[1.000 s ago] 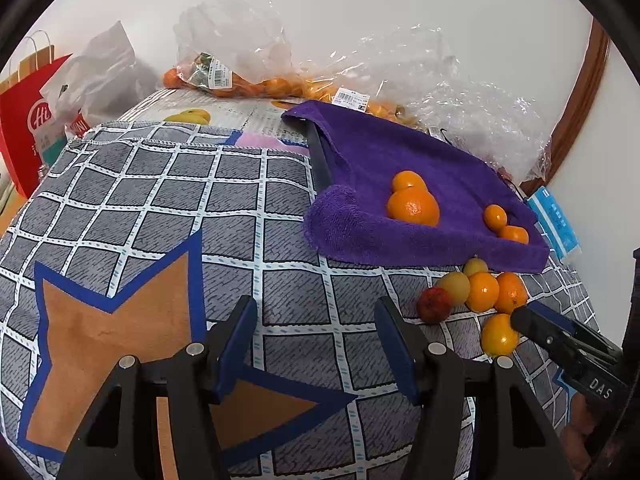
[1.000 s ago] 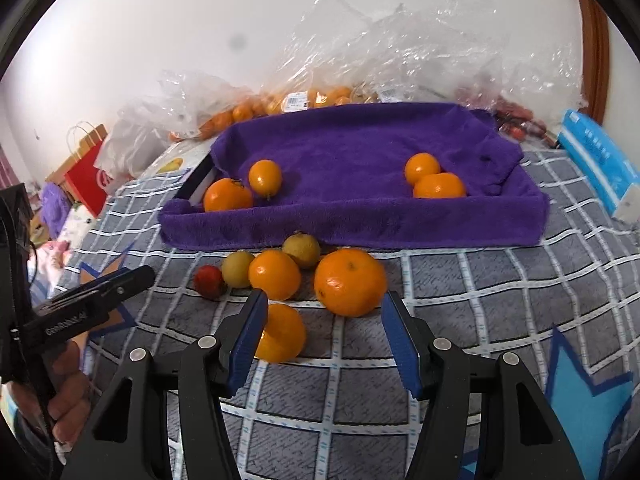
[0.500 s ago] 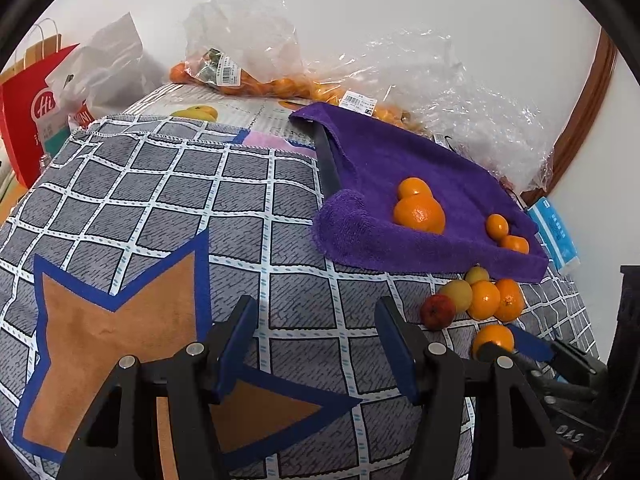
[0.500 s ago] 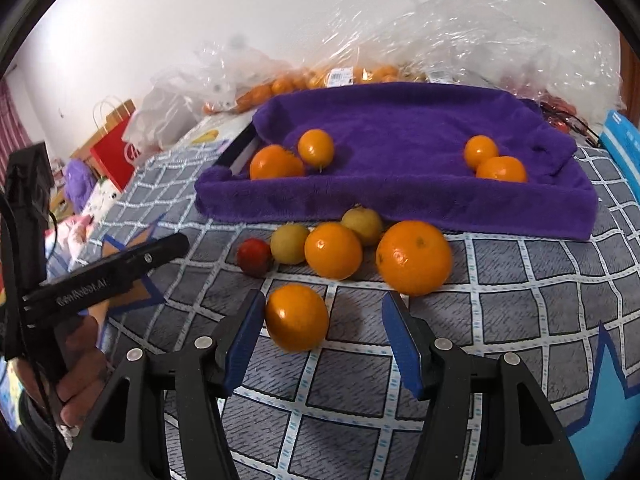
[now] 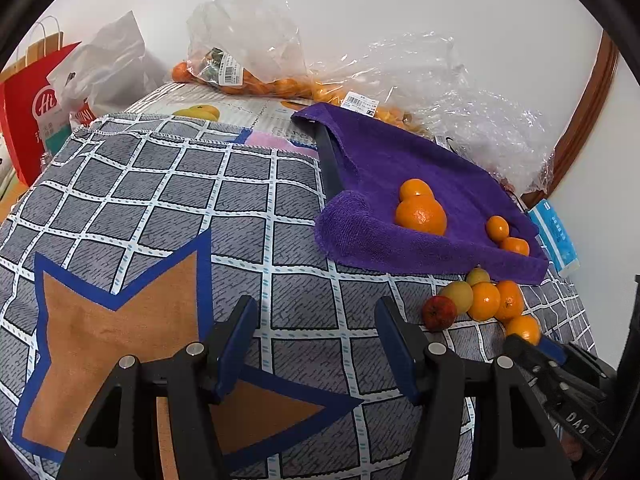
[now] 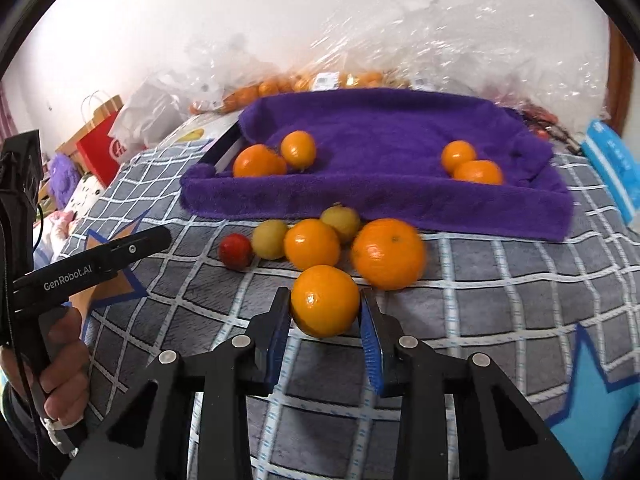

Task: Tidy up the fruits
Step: 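Close the right tool on a large mandarin in the pile, then lift the mandarin with the right tool while the left tool moves toward a small red fruit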

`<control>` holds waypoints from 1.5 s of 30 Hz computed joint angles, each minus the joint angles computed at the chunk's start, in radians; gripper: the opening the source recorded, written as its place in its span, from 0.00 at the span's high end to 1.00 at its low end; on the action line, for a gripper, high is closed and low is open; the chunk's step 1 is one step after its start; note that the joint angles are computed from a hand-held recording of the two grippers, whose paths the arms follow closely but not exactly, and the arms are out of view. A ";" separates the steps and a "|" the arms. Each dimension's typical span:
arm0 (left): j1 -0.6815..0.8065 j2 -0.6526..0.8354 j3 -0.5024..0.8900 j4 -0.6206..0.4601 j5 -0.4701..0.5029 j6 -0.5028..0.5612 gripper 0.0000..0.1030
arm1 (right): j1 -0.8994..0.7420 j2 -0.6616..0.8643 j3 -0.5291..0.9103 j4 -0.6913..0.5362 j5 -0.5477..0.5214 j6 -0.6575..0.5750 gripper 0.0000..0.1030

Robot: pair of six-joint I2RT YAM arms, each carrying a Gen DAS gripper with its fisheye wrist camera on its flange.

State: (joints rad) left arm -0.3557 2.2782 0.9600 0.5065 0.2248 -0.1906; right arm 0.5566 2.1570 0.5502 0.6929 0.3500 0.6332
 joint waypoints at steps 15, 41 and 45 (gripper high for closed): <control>-0.002 0.002 0.001 -0.003 0.004 0.007 0.43 | -0.027 -0.058 -0.172 0.101 0.121 0.064 0.67; 0.013 -0.002 -0.025 0.052 0.085 0.005 0.45 | -0.077 0.000 -0.216 0.234 0.118 0.083 0.67; 0.012 -0.008 -0.035 0.060 0.101 0.019 0.44 | -0.074 0.002 -0.233 0.266 0.132 0.086 0.67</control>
